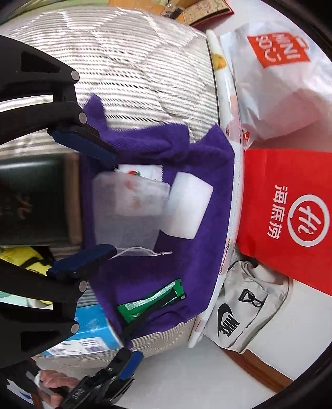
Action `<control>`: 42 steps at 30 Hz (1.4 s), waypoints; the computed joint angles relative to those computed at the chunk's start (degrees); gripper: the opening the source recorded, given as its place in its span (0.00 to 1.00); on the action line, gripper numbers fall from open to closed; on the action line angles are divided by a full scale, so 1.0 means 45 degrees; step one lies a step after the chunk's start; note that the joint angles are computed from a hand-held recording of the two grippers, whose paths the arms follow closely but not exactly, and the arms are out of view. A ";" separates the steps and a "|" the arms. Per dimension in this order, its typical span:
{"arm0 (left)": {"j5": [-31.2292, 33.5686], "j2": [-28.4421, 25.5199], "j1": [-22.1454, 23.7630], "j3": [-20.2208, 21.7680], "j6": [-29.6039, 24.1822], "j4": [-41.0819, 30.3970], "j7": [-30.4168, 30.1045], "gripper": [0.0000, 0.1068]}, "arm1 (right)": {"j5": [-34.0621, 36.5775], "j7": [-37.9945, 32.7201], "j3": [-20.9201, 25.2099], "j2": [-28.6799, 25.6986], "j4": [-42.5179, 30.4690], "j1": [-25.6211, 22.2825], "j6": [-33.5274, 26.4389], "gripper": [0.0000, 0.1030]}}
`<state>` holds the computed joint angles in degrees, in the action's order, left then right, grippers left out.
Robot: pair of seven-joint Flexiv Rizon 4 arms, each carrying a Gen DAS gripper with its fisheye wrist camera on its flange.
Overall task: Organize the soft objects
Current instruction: 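Open the right gripper to drop the strap while the left gripper releases the mesh bag onto the towel, then grasp the mint-green glove with the right gripper while the left gripper grasps the green wet-wipe pack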
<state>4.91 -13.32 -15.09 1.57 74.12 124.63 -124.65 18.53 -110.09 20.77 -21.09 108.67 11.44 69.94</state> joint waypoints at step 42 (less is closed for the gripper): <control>-0.0068 0.3877 0.0377 -0.1304 0.3527 0.5511 -0.1910 0.63 | -0.7369 0.6653 -0.1296 0.3066 0.7217 0.3382 0.2386 0.42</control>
<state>4.61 4.12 -13.39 -4.29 89.99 149.43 -133.25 -14.63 -80.15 14.94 -7.29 141.14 26.66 80.68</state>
